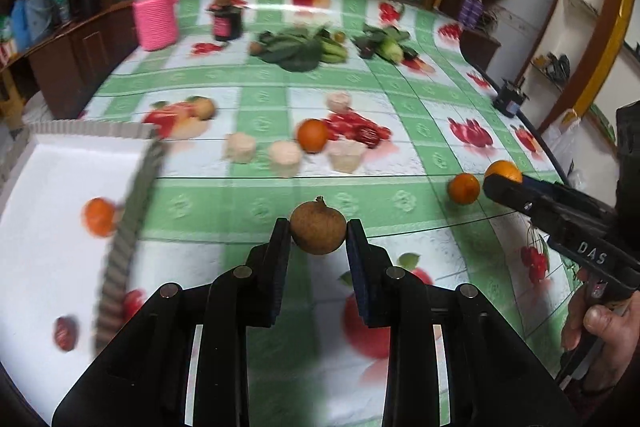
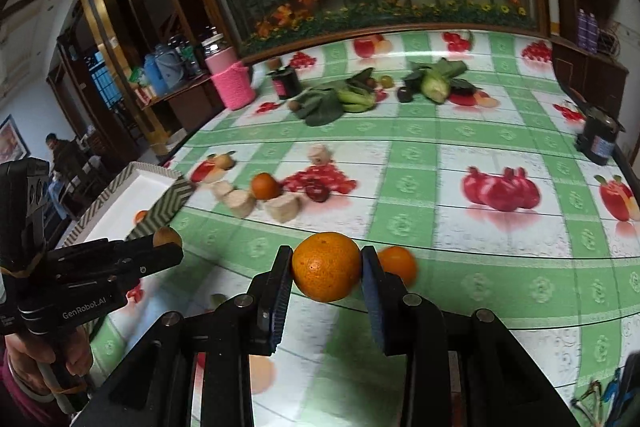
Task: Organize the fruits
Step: 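Carry the brown fruit and the orange over the white tray with both tools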
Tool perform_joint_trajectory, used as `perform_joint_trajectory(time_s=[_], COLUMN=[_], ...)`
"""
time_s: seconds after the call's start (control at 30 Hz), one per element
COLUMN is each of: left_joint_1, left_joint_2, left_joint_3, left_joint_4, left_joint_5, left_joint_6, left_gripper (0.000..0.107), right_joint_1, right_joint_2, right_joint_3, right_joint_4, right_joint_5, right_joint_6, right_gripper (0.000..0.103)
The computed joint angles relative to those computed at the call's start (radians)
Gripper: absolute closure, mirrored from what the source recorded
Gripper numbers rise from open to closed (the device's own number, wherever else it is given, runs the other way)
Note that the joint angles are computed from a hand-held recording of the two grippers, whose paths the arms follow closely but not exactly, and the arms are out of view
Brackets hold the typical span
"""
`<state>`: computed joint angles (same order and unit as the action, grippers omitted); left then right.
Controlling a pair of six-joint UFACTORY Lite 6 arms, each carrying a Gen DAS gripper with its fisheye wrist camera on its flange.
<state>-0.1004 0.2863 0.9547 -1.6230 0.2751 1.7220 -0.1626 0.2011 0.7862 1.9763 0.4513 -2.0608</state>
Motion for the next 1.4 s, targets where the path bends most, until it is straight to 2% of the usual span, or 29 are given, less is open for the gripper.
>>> perform_joint_trajectory(time_s=[0.17, 0.33, 0.57, 0.7, 0.97, 1.4], left_joint_1=[0.147, 0.314, 0.523, 0.621, 0.752, 0.801], left_joint_2=[-0.128, -0.182, -0.171, -0.143, -0.038, 0.090], left_joint_3=[-0.100, -0.137, -0.133, -0.114, -0.046, 0.045], left_joint_4=[-0.006, 0.046, 0.096, 0.120, 0.171, 0.256], left_joint_5=[0.054, 0.119, 0.189, 0.205, 0.216, 0.217], left_joint_6=[0.056, 0.057, 0.078, 0.098, 0.109, 0.040], left_gripper=[0.079, 0.079, 0.079, 0.079, 0.079, 0.079], right_joint_1=[0.148, 0.292, 0.459, 0.537, 0.649, 0.754], right_joint_2=[-0.003, 0.011, 0.102, 0.180, 0.346, 0.685], right_joint_3=[0.008, 0.048, 0.183, 0.290, 0.520, 0.997], right_joint_4=[0.082, 0.138, 0.132, 0.064, -0.220, -1.051], right_joint_5=[-0.040, -0.079, -0.145, -0.178, -0.218, -0.159], right_joint_6=[-0.030, -0.037, 0.013, 0.092, 0.381, 1.208], right_gripper=[0.070, 0.070, 0.070, 0.070, 0.070, 0.070])
